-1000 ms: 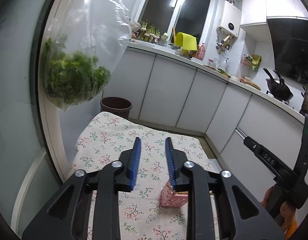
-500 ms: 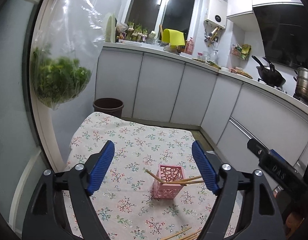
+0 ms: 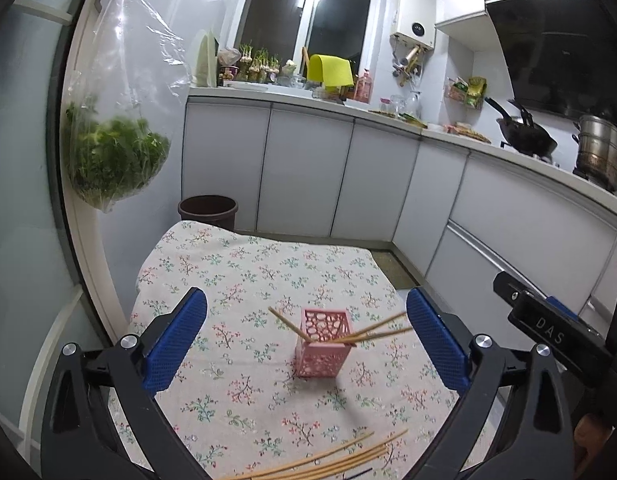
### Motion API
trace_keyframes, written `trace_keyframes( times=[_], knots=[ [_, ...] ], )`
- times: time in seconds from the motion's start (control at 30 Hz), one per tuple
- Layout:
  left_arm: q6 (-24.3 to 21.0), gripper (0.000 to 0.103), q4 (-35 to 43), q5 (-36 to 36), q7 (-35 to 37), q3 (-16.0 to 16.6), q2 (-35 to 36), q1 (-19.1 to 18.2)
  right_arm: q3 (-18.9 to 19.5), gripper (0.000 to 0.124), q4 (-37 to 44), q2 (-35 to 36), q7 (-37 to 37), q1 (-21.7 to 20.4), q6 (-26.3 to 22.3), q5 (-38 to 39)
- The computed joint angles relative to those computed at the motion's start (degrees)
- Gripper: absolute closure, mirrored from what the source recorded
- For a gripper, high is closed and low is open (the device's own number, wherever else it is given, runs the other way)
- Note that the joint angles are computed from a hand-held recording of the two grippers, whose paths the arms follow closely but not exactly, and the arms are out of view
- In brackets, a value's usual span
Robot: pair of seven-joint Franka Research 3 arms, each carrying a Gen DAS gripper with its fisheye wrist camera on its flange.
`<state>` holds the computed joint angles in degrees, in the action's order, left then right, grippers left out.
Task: Organize utensils
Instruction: 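Move the left gripper back down to the chopstick pile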
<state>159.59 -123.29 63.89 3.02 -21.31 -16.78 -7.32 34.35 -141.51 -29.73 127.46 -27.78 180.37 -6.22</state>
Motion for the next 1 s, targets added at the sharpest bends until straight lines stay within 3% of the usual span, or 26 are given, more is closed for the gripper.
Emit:
trace_keyframes(
  times=[0.13,0.2,0.27,0.37,0.53,0.67,0.73,0.8,0.93,1.0],
  knots=[
    [-0.5,0.007,-0.7,-4.9,7.0,0.9,0.3,-2.3,-2.1,0.028,-3.7,-3.0,-0.9,2.0,-0.7,0.3],
    [-0.4,0.007,-0.9,-12.6,17.2,3.0,1.7,-5.4,-4.5,0.028,-7.0,-5.0,-2.1,4.5,-1.7,0.7],
    [-1.8,0.007,-0.6,-22.9,29.7,5.2,3.6,-9.1,-9.3,0.028,-10.5,-6.2,-4.6,9.6,-4.1,1.7],
    [-7.7,0.007,2.1,-39.4,50.9,7.8,7.9,-13.7,-15.7,0.028,-14.7,-7.2,-7.8,15.9,-8.7,3.4],
    [-19.9,0.007,10.5,-49.0,66.3,6.0,16.4,-13.8,-19.2,0.028,-20.3,-7.1,-8.3,17.9,-11.2,4.9],
    [-27.6,0.008,17.5,-49.6,71.9,4.6,24.0,-14.5,-28.1,0.028,-19.8,-4.3,-11.7,24.7,-13.6,10.5],
    [-32.3,0.018,21.8,-48.2,73.3,4.3,28.6,-15.4,-29.0,0.028,-20.1,-4.1,-11.5,24.5,-12.9,12.5],
    [-35.4,0.039,25.1,-47.4,74.2,4.5,32.1,-16.0,-30.3,0.028,-20.2,-3.7,-12.2,25.2,-12.7,14.4],
    [-37.2,0.043,28.3,-43.9,73.7,5.4,35.8,-17.5,-33.2,0.028,-19.7,-3.1,-14.9,27.5,-13.5,18.3],
    [-37.4,0.052,29.2,-44.8,74.5,5.3,36.6,-17.3,-32.9,0.028,-18.9,-2.3,-15.6,27.0,-13.8,18.9]
  ],
)
